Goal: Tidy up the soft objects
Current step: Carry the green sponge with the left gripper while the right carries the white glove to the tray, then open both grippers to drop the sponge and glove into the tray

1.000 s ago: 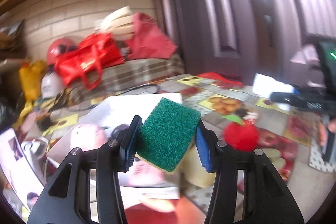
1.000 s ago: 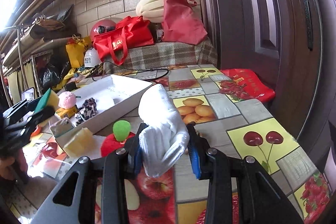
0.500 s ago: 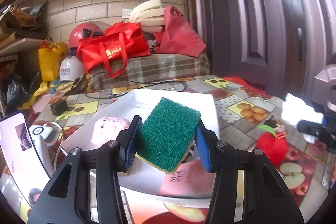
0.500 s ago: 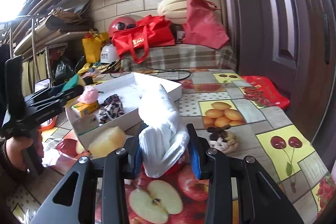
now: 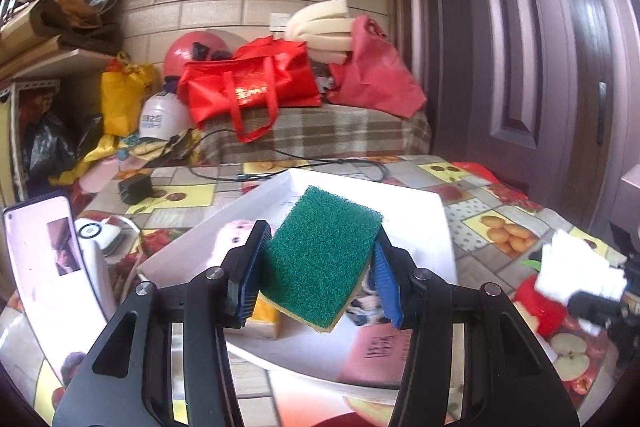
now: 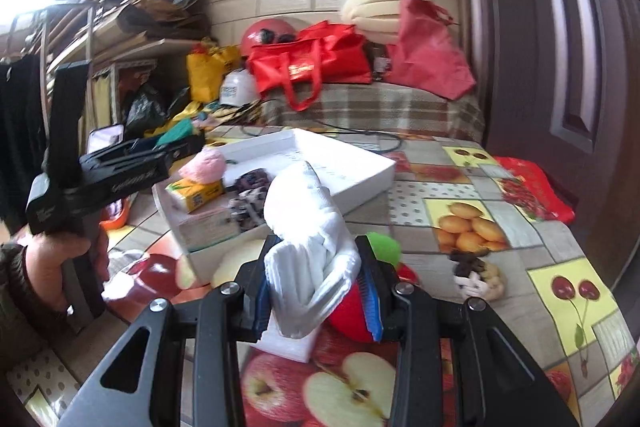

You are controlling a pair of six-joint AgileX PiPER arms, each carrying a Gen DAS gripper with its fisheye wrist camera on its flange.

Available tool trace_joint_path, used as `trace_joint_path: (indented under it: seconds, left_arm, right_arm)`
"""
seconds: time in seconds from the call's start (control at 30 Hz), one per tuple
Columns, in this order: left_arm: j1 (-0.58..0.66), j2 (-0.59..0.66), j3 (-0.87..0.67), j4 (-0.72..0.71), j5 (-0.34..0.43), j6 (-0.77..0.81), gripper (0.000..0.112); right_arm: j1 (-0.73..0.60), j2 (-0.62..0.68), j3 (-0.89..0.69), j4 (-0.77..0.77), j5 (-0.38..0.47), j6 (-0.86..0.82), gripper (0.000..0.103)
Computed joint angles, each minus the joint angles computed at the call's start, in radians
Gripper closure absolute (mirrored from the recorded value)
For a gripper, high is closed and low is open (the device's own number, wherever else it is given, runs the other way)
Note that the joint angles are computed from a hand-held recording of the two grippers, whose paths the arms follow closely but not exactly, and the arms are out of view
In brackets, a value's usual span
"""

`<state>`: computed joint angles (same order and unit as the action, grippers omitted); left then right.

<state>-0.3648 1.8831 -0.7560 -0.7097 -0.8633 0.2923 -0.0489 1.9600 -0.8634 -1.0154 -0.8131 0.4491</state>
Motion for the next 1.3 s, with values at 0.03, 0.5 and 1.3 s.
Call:
trace_joint_path:
  seconds: [0.03, 0.5, 1.3]
  left_arm:
    - [0.011, -0.003, 0.005, 0.010, 0.004, -0.019, 0.063]
    - [0.038, -0.006, 0.012, 0.046, 0.016, -0.068, 0.063]
    - [0.149, 0.100, -0.238, -0.042, 0.253, 0.091, 0.063]
  right_arm:
    - [0.015, -0.002, 0.001, -0.004, 0.007, -0.002, 0.067]
    - [0.255, 0.018, -0.088, -0.028, 0.285, 0.072, 0.067]
    - [0.354, 0.175, -0.393, 0.058, 0.400, 0.418, 0.067]
